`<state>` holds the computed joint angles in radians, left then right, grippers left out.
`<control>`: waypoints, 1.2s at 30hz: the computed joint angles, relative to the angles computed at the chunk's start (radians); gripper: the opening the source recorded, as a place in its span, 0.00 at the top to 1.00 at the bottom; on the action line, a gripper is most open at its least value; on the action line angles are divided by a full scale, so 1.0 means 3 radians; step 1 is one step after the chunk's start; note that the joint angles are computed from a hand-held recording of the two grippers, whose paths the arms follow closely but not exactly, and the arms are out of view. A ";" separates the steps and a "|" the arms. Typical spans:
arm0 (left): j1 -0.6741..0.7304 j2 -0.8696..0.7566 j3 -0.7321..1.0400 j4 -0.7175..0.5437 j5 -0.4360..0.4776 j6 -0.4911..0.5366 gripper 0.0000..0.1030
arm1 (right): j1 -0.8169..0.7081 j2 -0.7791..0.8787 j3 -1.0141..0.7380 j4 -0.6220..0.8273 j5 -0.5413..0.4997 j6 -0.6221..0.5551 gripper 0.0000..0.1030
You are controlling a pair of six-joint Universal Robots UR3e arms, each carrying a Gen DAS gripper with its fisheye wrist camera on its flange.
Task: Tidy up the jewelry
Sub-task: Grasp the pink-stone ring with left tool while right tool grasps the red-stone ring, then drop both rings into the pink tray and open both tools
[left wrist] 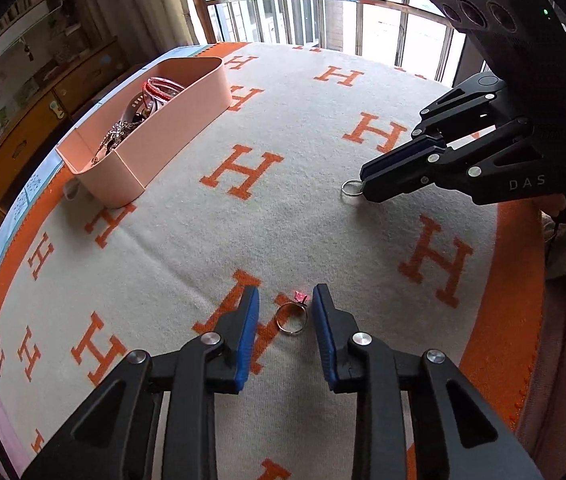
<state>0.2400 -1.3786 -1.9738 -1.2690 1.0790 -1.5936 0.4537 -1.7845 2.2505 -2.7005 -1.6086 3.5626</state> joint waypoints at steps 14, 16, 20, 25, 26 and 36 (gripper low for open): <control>0.0063 0.0051 0.0153 -0.0010 -0.0302 -0.0462 0.94 | -0.0111 -0.0099 0.0023 0.0030 0.0090 -0.0035 0.93; 0.0059 0.0044 0.0298 -0.0059 -0.0380 -0.0587 0.94 | -0.0167 -0.0133 -0.0050 0.0112 0.0125 -0.0086 0.93; -0.0068 -0.0122 0.0736 -0.0009 -0.0480 -0.1031 0.94 | -0.0330 -0.0193 -0.0351 0.0343 0.0150 -0.0262 0.93; -0.0398 -0.0579 0.1473 0.0341 -0.0445 -0.1808 0.94 | -0.0701 -0.0182 -0.0935 0.0635 0.0263 -0.0513 0.93; -0.0463 -0.0700 0.1642 0.0387 -0.0433 -0.1963 0.94 | -0.0786 -0.0156 -0.1052 0.0668 0.0294 -0.0543 0.93; -0.1068 -0.1974 0.3169 0.0342 0.0122 -0.3104 0.94 | -0.1416 0.0563 -0.1943 0.0947 0.0669 -0.0434 0.92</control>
<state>-0.0804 -1.9709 -1.0230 -1.1663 1.1155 -2.5248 0.0290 -1.6157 1.6676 -2.4165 -1.4080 3.4325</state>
